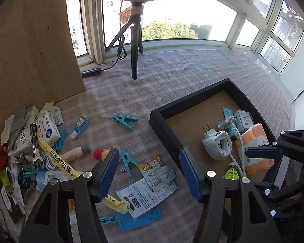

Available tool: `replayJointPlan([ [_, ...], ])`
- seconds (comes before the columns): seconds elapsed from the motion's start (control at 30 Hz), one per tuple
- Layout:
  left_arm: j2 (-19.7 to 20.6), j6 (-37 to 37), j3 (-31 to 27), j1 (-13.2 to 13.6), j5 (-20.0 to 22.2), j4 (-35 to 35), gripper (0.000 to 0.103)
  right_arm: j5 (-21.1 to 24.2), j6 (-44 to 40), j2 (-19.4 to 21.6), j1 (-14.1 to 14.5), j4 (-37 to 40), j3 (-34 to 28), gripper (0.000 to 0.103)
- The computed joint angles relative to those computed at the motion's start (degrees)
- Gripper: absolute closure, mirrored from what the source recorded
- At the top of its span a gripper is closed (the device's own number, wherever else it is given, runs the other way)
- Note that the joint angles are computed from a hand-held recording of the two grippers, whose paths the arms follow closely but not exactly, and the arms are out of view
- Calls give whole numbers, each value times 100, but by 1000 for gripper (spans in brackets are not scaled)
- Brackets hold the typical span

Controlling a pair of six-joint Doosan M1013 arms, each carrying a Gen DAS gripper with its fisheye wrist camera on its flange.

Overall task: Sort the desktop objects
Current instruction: 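Grasp the black pen with the left tool while the right tool grasps the blue clothespin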

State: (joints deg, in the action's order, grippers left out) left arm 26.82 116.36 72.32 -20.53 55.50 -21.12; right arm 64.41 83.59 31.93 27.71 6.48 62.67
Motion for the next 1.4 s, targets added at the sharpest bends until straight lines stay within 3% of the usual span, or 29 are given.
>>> replayJointPlan([
  [0.17, -123, -307, 341, 407, -190, 633, 44, 379, -137, 556, 120, 64, -804, 56],
  [0.43, -249, -30, 778, 986, 102, 1057, 45, 1821, 294, 1842, 120, 557, -2683, 58],
  [0.67, -169, 253, 876, 1230, 399, 1258, 45, 2470, 800, 2534, 213, 258, -3677, 63],
  [0.93, -36, 531, 834, 1304, 572, 1098, 45, 2651, 988, 2696, 330, 0, -3885, 67],
  [1.13, 74, 647, 754, 1206, 728, 1216, 48, 2737, 968, 2683, 388, -150, -3812, 76],
  [1.4, 199, 662, 655, 1074, 928, 1421, 82, 2708, 1024, 2627, 423, -295, -3689, 82],
])
